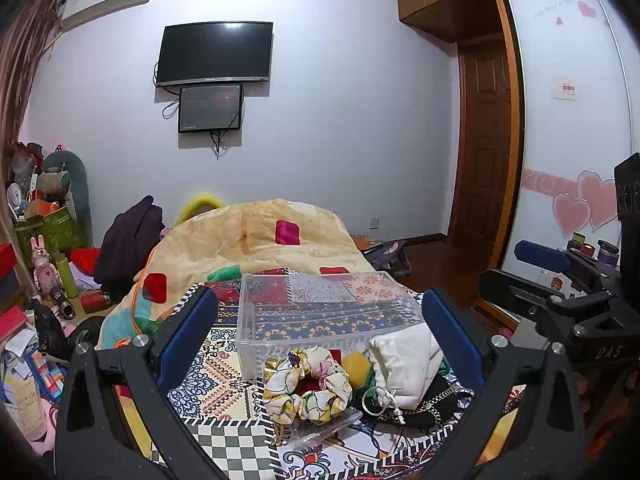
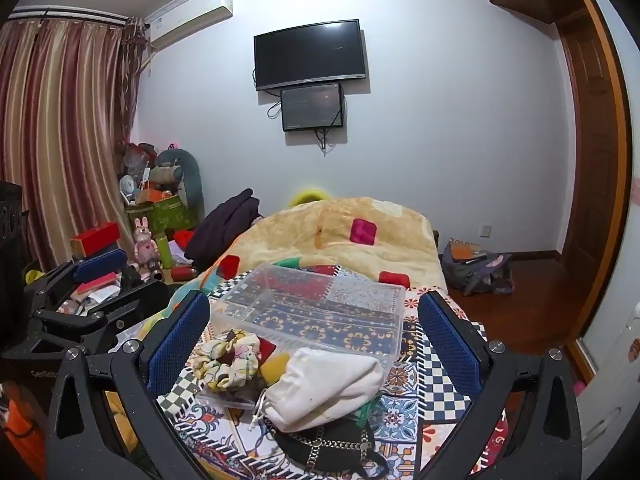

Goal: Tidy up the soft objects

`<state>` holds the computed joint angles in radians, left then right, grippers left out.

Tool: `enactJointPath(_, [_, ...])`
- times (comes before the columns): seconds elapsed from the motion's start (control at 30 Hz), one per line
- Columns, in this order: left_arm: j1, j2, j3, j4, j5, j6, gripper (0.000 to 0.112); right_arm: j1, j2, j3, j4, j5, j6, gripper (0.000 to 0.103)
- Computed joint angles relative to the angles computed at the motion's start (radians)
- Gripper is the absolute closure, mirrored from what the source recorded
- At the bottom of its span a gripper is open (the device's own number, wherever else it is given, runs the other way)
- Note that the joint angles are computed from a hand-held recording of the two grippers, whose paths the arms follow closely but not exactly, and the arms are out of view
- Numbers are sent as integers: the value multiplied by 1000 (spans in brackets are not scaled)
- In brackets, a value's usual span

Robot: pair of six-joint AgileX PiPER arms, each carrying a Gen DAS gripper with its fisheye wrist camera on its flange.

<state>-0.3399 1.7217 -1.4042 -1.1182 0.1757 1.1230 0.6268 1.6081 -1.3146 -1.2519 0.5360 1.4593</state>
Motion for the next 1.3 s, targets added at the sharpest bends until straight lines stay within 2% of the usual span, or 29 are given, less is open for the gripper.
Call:
enactJointPath(0.7, [1, -3, -18, 71, 5, -67, 9, 8, -4, 0, -4, 5, 5, 0])
enactJointPath(1.3, [1, -6, -7, 10, 0, -9, 9, 13, -6, -10, 12, 12, -10, 0])
